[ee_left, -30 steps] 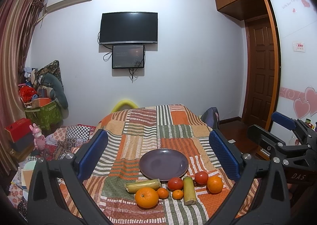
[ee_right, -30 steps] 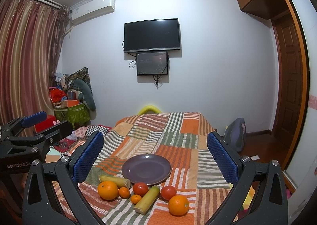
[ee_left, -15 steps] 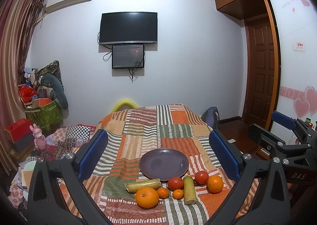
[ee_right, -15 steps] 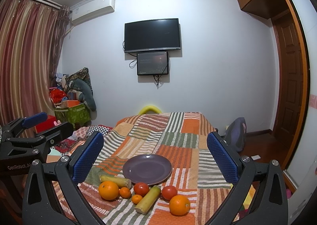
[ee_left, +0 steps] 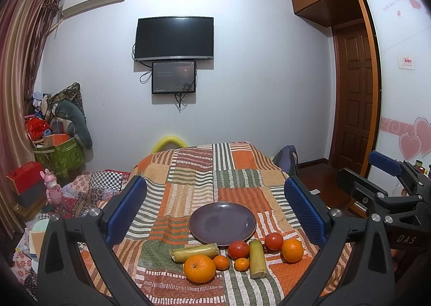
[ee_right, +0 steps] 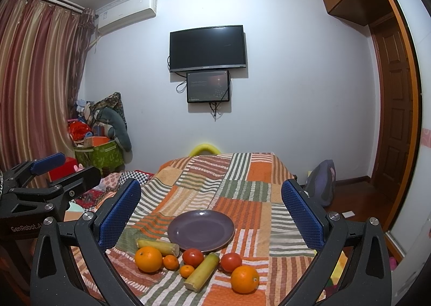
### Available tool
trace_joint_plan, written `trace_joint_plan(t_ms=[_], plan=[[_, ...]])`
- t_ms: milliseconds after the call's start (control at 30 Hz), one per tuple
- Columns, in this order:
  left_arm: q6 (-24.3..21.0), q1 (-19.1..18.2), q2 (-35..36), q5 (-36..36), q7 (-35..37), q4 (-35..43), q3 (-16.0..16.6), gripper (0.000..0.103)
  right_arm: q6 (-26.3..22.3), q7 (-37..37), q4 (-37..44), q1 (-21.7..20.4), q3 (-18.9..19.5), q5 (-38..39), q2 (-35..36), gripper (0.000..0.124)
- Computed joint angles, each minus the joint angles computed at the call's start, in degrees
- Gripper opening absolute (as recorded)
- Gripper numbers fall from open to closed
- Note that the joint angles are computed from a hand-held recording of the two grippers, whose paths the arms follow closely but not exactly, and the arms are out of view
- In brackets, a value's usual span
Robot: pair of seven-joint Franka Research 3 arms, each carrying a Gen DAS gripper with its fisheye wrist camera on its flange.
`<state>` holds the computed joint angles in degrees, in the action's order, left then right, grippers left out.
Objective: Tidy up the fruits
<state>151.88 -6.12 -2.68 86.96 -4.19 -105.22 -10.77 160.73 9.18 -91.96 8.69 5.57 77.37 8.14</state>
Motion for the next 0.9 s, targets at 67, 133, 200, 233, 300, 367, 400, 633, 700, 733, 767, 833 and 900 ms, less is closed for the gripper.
trace_joint_plan(t_ms=[67, 133, 200, 233, 300, 367, 400, 633, 700, 733, 767, 833, 900], plan=[[0.0, 0.0, 0.0, 0.0, 0.1, 0.0, 0.0, 0.103, 0.1, -0.1, 0.0, 0.0, 0.0, 0.1, 0.0, 0.103], [0.1, 0.0, 0.1, 0.0, 0.1, 0.0, 0.0, 0.103, 0.0, -0.2, 0.0, 0.0, 0.0, 0.1, 0.0, 0.103], [0.4, 0.0, 0.1, -0.2, 0.5, 0.1, 0.1, 0.103, -0.7, 0.7, 0.2, -0.1, -0.1, -0.9, 0.1, 0.103], [0.6, 0.0, 0.2, -0.6, 0.9, 0.2, 0.1, 0.103, -1.0, 0.9, 0.3, -0.1, -0.1, -1.0, 0.2, 0.103], [0.9, 0.0, 0.5, -1.6, 2.2, 0.5, 0.2, 0.103, -1.2, 2.5, 0.7, 0.0, -0.2, -2.7, 0.7, 0.103], [0.9, 0.1, 0.8, -2.3, 3.0, 0.8, 0.3, 0.103, -0.8, 3.8, 1.2, 0.0, -0.1, -3.9, 1.2, 0.103], [1.5, 0.1, 0.9, -2.7, 3.3, 0.9, 0.5, 0.103, -0.9, 4.8, 1.5, -0.1, -0.1, -5.0, 1.5, 0.103], [3.7, 0.6, 3.0, -9.8, 9.5, 2.1, 1.6, 0.085, -3.1, 10.5, 3.2, -0.8, 0.1, -12.3, 4.1, 0.094], [4.5, 0.9, 3.9, -12.9, 11.9, 2.4, 2.1, 0.084, -4.2, 13.0, 3.9, -1.2, 0.0, -15.0, 5.0, 0.089], [4.8, 1.0, 4.3, -14.6, 13.3, 2.4, 2.4, 0.083, -5.1, 14.6, 4.6, -1.4, -0.2, -16.8, 5.8, 0.086], [5.0, 1.1, 4.6, -16.3, 14.7, 2.4, 2.6, 0.083, -5.4, 15.5, 4.8, -1.7, 0.0, -17.8, 6.2, 0.083], [5.2, 1.4, 5.5, -20.2, 17.6, 2.5, 3.2, 0.083, -6.6, 19.6, 6.3, -1.8, -0.6, -22.5, 8.0, 0.077], [5.2, 1.8, 6.4, -24.1, 20.4, 2.6, 3.7, 0.083, -7.8, 23.6, 7.9, -2.0, -1.1, -26.9, 9.7, 0.072]])
